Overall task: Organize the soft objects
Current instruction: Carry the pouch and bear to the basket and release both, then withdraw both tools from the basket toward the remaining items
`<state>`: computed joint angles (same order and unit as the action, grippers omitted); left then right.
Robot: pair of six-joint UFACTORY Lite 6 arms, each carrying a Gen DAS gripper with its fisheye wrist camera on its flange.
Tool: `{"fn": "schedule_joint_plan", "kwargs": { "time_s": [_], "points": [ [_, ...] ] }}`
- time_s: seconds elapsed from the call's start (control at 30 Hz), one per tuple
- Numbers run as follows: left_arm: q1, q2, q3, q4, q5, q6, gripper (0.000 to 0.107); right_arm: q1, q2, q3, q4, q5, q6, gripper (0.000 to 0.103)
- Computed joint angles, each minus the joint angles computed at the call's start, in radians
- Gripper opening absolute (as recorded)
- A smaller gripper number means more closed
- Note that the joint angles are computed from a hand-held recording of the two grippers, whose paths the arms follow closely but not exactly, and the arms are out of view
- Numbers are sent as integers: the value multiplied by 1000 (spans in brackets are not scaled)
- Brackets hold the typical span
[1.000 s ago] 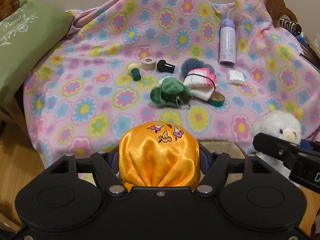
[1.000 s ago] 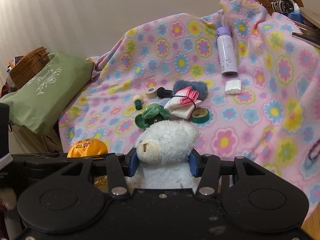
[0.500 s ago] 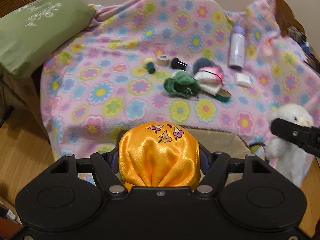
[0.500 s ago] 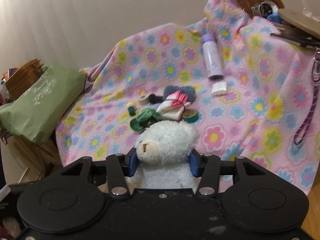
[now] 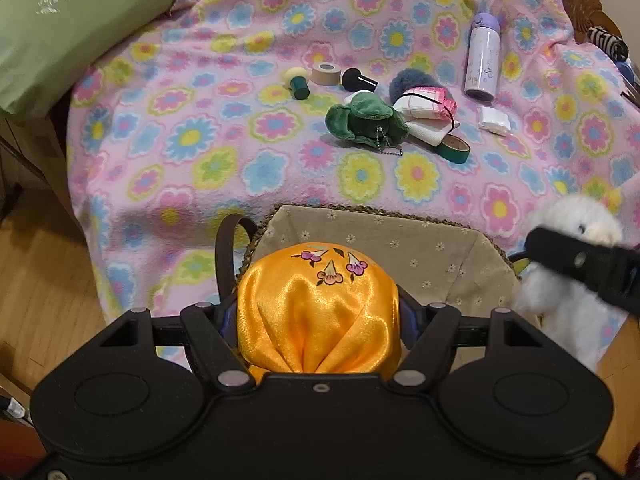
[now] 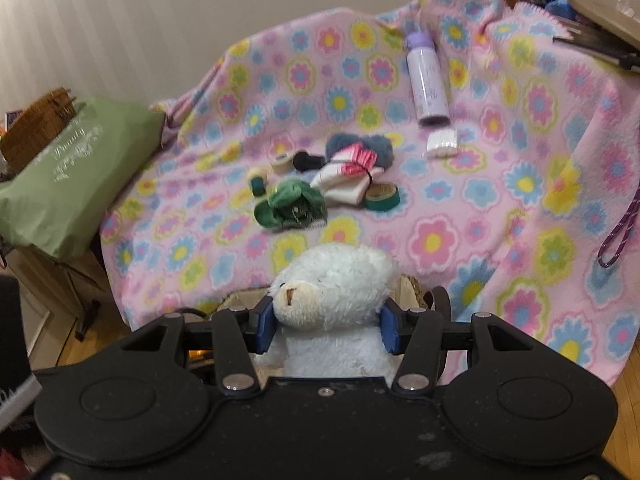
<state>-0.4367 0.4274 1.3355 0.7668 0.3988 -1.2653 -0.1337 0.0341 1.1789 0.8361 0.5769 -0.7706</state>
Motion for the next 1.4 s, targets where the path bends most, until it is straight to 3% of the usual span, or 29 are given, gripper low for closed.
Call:
{"fn": "schedule_joint_plan", "kwargs": {
  "time_s": [0.17,0.33,0.53,0.6,1.4],
  "points": [
    [27,60,102,-46,43,55,67,45,65,61,-114,-39,101,51],
    [34,91,141,-153,45,150,68,58,121,109,-171,-12,174,51],
    [17,82,134,-88,52,101,75,50,101,85,-147,-25,152,66],
    [15,70,121,-53,47,65,80,46,96,82,-139,-26,146,66],
    [1,51,87,67,87,-43,80,34,93,76,-148,-10,166,68]
  ]
}}
